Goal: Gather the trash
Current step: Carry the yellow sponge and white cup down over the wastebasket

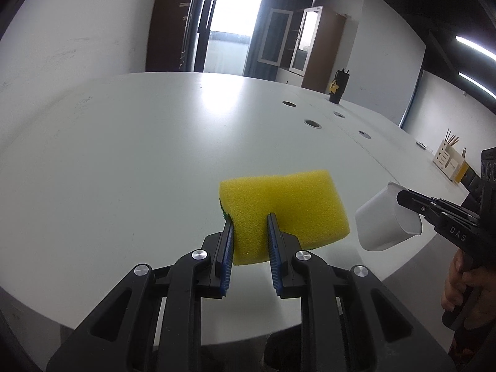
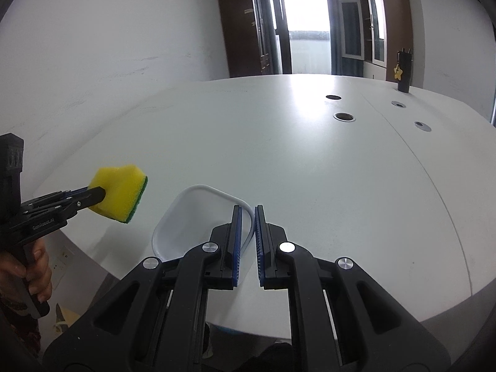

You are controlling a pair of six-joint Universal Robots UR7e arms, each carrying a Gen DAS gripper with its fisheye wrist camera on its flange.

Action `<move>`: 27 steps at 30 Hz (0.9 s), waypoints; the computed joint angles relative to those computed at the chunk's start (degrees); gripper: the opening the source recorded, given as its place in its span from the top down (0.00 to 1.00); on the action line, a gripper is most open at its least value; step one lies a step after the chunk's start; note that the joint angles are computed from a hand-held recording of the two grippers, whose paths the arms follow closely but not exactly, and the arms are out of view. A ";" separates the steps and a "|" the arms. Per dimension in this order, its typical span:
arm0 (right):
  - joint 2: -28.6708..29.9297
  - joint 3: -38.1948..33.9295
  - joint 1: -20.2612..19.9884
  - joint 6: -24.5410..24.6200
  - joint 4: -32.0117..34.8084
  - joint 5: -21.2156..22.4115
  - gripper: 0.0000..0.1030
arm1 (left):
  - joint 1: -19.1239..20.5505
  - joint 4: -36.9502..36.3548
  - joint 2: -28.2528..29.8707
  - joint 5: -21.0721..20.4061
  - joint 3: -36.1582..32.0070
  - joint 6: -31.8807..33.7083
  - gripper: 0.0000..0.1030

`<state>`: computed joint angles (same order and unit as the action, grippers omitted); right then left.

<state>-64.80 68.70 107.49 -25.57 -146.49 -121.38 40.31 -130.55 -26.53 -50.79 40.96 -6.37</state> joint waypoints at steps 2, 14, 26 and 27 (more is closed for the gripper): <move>-1.70 3.57 0.42 -0.31 -2.13 0.18 0.92 | -0.68 -2.92 -2.02 1.06 4.68 0.47 0.81; -10.91 20.26 3.29 -0.05 -7.31 -0.83 0.92 | -3.26 -8.98 -12.63 1.44 25.76 -4.32 0.81; -15.30 30.94 0.89 2.58 -6.48 -0.25 0.92 | -2.71 -6.92 -17.70 -0.26 37.87 -9.33 0.81; -15.01 31.22 0.39 2.75 -6.62 -0.09 0.92 | -2.20 -6.25 -17.03 -0.32 37.53 -9.85 0.81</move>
<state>-79.81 99.92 107.88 -22.82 -153.10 -121.47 38.11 -136.81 -43.56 -51.11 78.50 -16.22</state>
